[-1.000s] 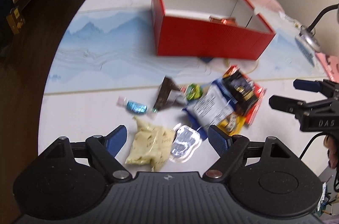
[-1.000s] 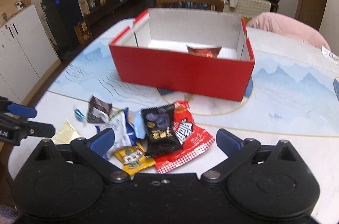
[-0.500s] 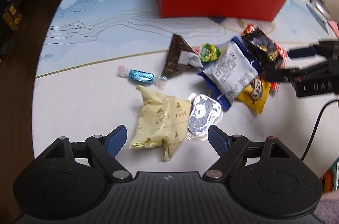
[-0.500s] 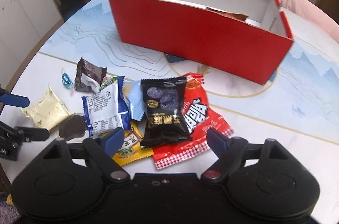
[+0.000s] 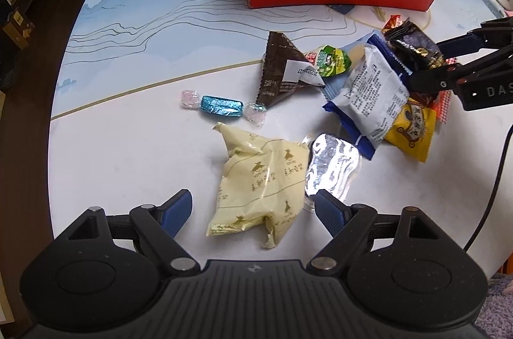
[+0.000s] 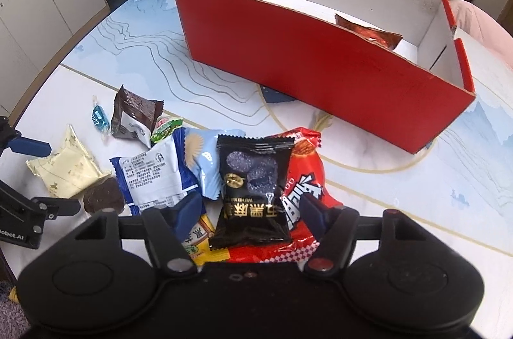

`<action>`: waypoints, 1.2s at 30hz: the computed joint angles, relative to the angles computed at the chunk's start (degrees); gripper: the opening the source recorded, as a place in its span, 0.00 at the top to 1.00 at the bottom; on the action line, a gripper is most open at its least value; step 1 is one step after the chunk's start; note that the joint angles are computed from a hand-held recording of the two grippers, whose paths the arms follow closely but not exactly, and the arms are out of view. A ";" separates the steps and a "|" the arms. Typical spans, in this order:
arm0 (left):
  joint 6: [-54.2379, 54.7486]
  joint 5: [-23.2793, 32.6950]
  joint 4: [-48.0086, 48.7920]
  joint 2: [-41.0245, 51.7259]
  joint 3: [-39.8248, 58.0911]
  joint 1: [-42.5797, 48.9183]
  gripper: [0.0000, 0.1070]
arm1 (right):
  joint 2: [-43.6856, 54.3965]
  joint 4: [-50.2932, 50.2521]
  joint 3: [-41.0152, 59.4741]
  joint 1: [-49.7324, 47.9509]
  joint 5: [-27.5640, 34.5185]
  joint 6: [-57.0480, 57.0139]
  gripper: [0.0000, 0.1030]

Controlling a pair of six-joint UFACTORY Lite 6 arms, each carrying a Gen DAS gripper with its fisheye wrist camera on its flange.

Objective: Organize snacks
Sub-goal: 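Grasp the cream wrapper with the left gripper while the right grasps the black candy packet, then carry the cream wrapper and black packet with both grippers into the red box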

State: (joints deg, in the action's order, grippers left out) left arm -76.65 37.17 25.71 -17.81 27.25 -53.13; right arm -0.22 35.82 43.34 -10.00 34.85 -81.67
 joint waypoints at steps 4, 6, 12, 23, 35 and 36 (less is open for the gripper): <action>1.67 -1.48 -0.09 0.28 -0.11 1.12 0.22 | 0.69 -0.28 0.34 0.78 0.09 0.31 0.40; 1.88 -1.72 0.11 0.55 0.09 1.13 0.24 | 1.38 -0.52 0.86 0.90 0.68 0.81 0.43; 5.89 -4.57 -3.96 -1.72 -1.53 3.63 0.35 | 1.86 -0.54 1.45 0.18 2.09 1.16 0.50; 9.77 -7.41 -8.58 -4.32 -3.43 7.64 0.53 | 1.96 -0.20 1.76 -0.84 2.41 2.35 0.61; 6.85 -6.77 -7.81 -7.97 -5.20 6.71 0.65 | 0.24 0.09 1.08 -1.59 2.99 2.61 0.66; 6.61 -6.81 -7.76 -8.35 -5.46 6.64 0.66 | 0.18 0.11 1.06 -1.66 3.22 2.72 0.66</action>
